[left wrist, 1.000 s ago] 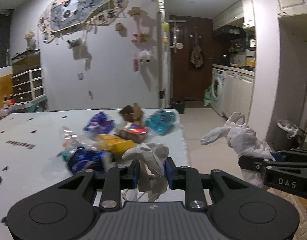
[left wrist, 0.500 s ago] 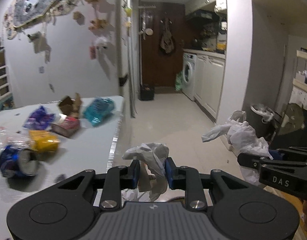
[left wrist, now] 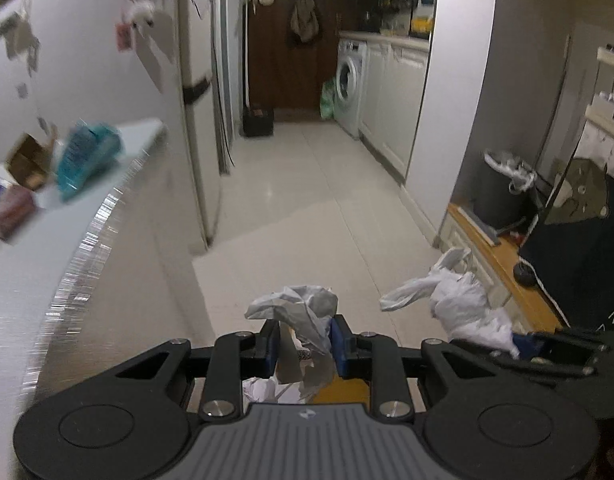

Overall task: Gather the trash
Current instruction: 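Carry both white bags over the yellow bin with both tools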

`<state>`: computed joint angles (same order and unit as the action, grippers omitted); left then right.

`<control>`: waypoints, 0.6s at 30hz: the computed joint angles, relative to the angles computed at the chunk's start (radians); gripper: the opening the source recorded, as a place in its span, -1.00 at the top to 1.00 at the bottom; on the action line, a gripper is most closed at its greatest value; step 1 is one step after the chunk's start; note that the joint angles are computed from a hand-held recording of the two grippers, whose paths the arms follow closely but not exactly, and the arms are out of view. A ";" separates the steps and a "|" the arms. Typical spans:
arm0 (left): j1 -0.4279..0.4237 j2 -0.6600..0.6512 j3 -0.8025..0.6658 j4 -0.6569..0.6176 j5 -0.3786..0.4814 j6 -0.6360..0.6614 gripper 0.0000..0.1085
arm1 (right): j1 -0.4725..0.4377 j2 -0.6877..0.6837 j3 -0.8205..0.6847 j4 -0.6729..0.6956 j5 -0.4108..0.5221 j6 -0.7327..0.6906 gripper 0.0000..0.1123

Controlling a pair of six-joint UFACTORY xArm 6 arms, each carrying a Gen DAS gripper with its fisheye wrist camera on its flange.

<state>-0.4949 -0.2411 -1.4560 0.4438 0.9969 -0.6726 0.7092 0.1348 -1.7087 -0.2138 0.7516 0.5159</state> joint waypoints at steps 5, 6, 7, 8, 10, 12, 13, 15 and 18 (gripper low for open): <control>0.053 0.127 -0.040 -0.088 -0.033 0.047 0.48 | -0.031 0.087 -0.045 0.078 0.045 -0.036 0.46; 0.064 0.153 -0.046 -0.109 -0.038 0.056 0.48 | -0.037 0.108 -0.057 0.090 0.057 -0.039 0.46; 0.072 0.172 -0.048 -0.126 -0.044 0.063 0.48 | -0.039 0.122 -0.061 0.094 0.063 -0.038 0.46; 0.081 0.192 -0.049 -0.143 -0.048 0.069 0.48 | -0.044 0.141 -0.069 0.107 0.068 -0.046 0.46; 0.098 0.223 -0.045 -0.175 -0.058 0.086 0.48 | -0.051 0.179 -0.097 0.130 0.091 -0.055 0.46; 0.117 0.252 -0.036 -0.206 -0.068 0.104 0.48 | -0.056 0.223 -0.129 0.147 0.112 -0.065 0.46; 0.124 0.264 -0.029 -0.219 -0.072 0.109 0.48 | -0.058 0.246 -0.150 0.154 0.127 -0.071 0.46; 0.134 0.291 -0.025 -0.235 -0.075 0.111 0.48 | -0.061 0.292 -0.187 0.174 0.149 -0.088 0.46; 0.153 0.329 -0.012 -0.267 -0.078 0.120 0.48 | -0.067 0.352 -0.233 0.211 0.174 -0.116 0.46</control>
